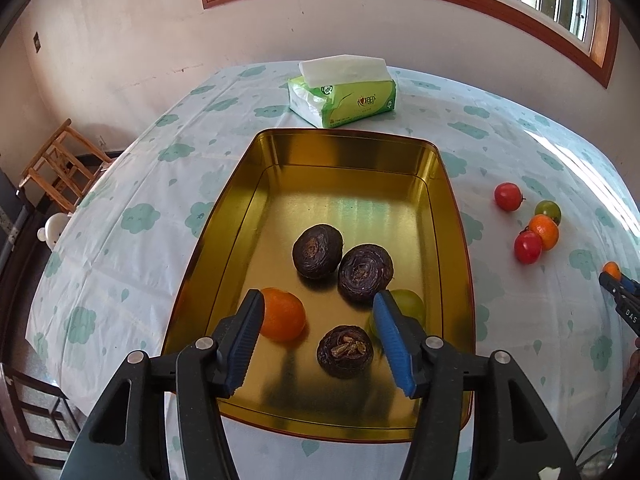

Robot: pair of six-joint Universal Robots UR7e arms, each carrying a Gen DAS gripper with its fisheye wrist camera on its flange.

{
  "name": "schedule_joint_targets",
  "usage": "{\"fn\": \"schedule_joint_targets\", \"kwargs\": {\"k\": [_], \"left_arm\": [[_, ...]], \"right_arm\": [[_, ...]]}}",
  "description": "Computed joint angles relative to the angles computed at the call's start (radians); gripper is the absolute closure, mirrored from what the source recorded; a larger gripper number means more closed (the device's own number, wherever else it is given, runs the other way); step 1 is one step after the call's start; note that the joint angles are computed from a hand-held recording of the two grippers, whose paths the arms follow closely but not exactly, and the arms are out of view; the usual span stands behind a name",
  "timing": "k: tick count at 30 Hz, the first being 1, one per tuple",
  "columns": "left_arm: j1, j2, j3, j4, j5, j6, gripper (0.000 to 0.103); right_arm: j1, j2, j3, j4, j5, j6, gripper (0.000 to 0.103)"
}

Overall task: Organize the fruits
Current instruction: 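Withdraw the left gripper from the tin while the right gripper carries the orange toward it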

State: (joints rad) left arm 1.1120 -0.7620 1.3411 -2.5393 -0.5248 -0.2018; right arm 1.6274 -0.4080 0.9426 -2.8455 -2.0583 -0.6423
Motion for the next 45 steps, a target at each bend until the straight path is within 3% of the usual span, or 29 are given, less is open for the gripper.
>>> {"fn": "schedule_joint_targets", "kwargs": {"k": [5,13,15,20,35,45], "left_arm": [[-0.003,-0.029,0.040,-0.021,-0.006,-0.024,0.040],[-0.002,-0.076,0.100,-0.026,-0.006,-0.076,0.038],[-0.003,-0.087,0.113,-0.028,-0.002,-0.087,0.030],[-0.007,-0.105,0.141,-0.053,0.022,-0.095,0.025],[-0.012,-0.150,0.192,-0.036,0.054,-0.161,0.025],[-0.005,-0.188,0.224,-0.011,0.085,-0.222,0.024]], "right_arm": [[-0.001,-0.001,0.001,0.001,0.002,0.000,0.064],[0.001,-0.001,-0.001,0.006,0.000,0.004,0.065],[0.002,-0.002,0.000,0.009,0.006,0.004,0.065],[0.011,-0.011,0.008,0.013,0.028,-0.002,0.065],[0.125,-0.055,0.120,0.089,0.216,-0.104,0.065],[0.181,-0.039,0.149,0.148,0.278,-0.157,0.065]]}}
